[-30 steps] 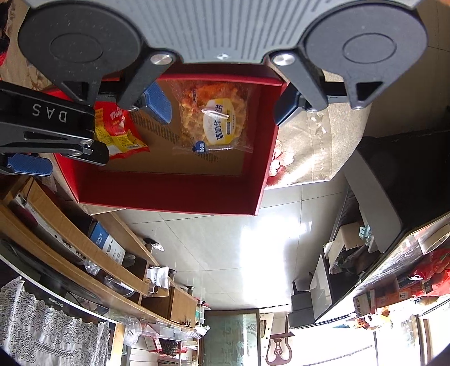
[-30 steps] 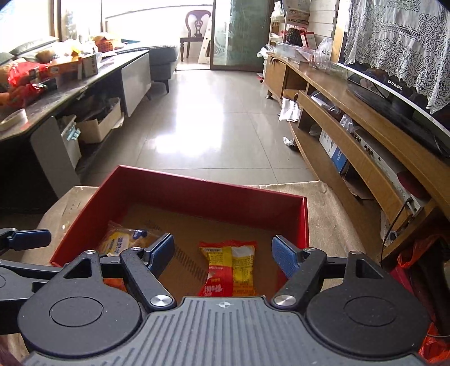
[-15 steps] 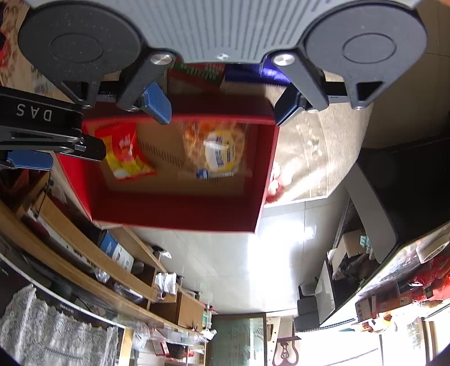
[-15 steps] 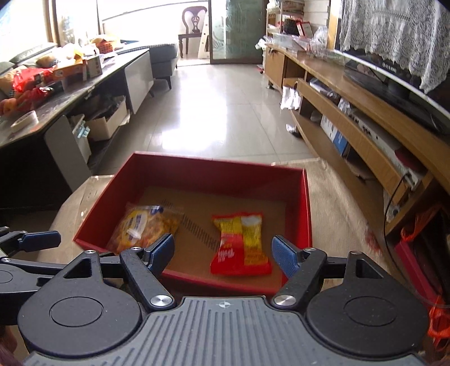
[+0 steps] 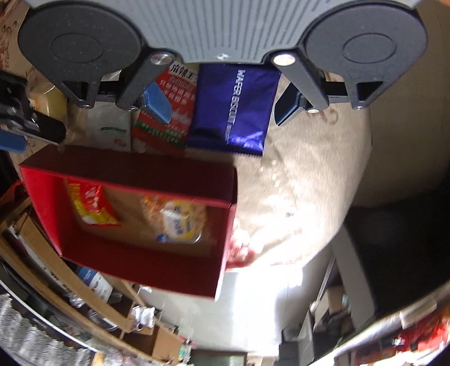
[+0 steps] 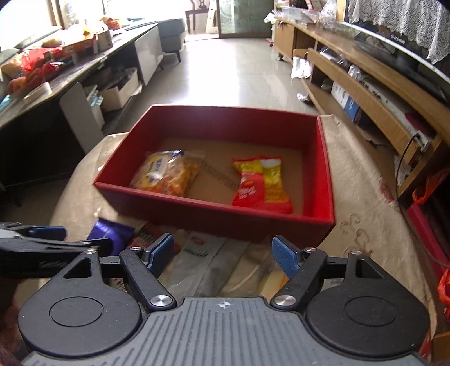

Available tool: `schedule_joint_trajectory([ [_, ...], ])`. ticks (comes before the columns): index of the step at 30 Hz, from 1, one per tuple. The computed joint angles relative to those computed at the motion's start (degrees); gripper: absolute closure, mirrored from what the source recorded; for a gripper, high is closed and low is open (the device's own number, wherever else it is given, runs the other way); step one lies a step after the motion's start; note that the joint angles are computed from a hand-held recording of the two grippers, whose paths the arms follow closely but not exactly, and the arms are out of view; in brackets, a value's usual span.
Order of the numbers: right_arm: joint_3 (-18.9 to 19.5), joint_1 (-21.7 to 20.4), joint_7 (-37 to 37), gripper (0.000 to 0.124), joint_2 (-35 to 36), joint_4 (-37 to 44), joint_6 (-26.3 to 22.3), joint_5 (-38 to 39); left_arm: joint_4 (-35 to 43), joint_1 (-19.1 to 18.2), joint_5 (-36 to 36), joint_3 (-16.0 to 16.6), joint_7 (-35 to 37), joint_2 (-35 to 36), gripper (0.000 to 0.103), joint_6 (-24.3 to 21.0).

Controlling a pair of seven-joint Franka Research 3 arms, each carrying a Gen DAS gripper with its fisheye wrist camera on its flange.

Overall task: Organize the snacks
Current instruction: 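Withdraw both grippers from the box back toward the remaining packets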

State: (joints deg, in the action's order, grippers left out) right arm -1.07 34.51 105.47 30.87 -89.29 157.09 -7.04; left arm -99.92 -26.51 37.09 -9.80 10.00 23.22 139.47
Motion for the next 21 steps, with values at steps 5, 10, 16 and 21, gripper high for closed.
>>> schedule_joint_trajectory([
  [5,0.59,-0.12,-0.96,0.041,0.66,0.74,-1.53,0.51,-0.35,1.57,-3.52,-0.47,1.03,1.32,0.026,1.74],
  [10,1.56,-1.07,-2.07,0.041,1.90,2.64,-3.58,2.25,1.22,1.75,-6.19,-0.25,2.60,3.51,0.024,0.62],
  [16,2.14,-1.31,-3.75,0.041,2.71,3.55,-4.47,3.49,1.89,0.49,-5.00,0.71,1.17,4.21,0.029,0.55],
  [21,2.38,-1.62,-4.07,0.041,3.43,4.66,-6.10,4.78,0.51,0.87,-6.09,-0.21,2.15,2.86,0.041,1.18],
])
